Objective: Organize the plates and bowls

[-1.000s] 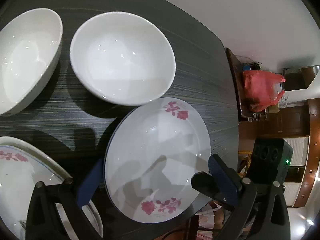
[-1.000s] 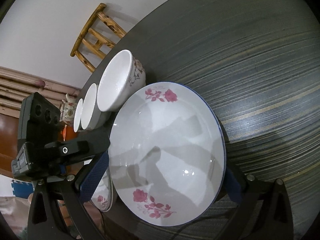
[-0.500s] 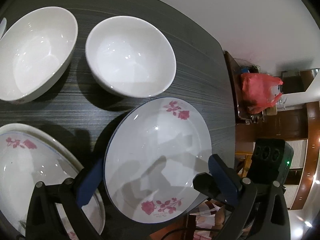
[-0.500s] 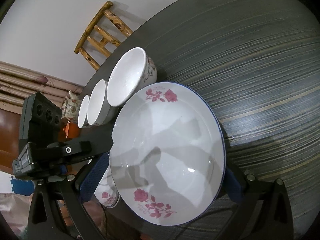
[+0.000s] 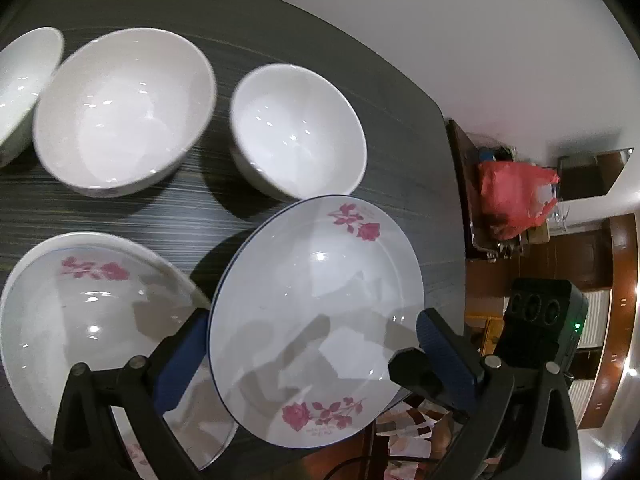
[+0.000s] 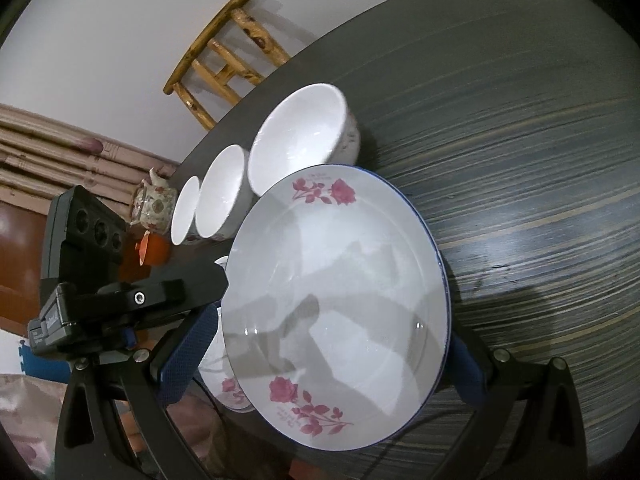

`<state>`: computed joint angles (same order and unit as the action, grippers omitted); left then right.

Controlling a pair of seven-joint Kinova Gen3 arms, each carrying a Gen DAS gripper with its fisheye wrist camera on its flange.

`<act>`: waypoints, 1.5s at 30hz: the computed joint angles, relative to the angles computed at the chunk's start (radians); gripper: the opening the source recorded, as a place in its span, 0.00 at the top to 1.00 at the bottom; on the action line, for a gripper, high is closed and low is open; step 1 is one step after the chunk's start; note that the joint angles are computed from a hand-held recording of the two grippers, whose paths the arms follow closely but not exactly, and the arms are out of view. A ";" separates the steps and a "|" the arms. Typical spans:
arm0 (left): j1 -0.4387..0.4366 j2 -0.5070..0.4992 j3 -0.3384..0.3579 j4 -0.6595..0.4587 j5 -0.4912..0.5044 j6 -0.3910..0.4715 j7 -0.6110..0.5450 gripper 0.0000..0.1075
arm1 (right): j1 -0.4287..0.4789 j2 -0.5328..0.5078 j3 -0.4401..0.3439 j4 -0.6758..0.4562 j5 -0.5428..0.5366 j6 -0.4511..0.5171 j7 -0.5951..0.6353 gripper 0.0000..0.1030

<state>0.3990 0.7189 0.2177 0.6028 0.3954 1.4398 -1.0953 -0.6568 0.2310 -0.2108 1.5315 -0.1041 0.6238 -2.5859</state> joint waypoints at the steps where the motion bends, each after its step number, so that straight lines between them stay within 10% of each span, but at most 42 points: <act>1: -0.010 -0.014 0.000 0.022 0.004 -0.008 -0.005 0.05 | -0.005 0.008 0.000 -0.017 0.006 0.011 -0.001 0.00; 26: -0.274 -0.313 -0.034 0.587 0.138 -0.166 -0.171 0.05 | -0.186 0.284 0.028 -0.453 0.027 0.247 0.027 0.00; 45: -0.282 -0.309 -0.045 0.584 0.127 -0.132 -0.231 0.05 | -0.235 0.394 0.060 -0.674 0.053 0.463 0.013 0.00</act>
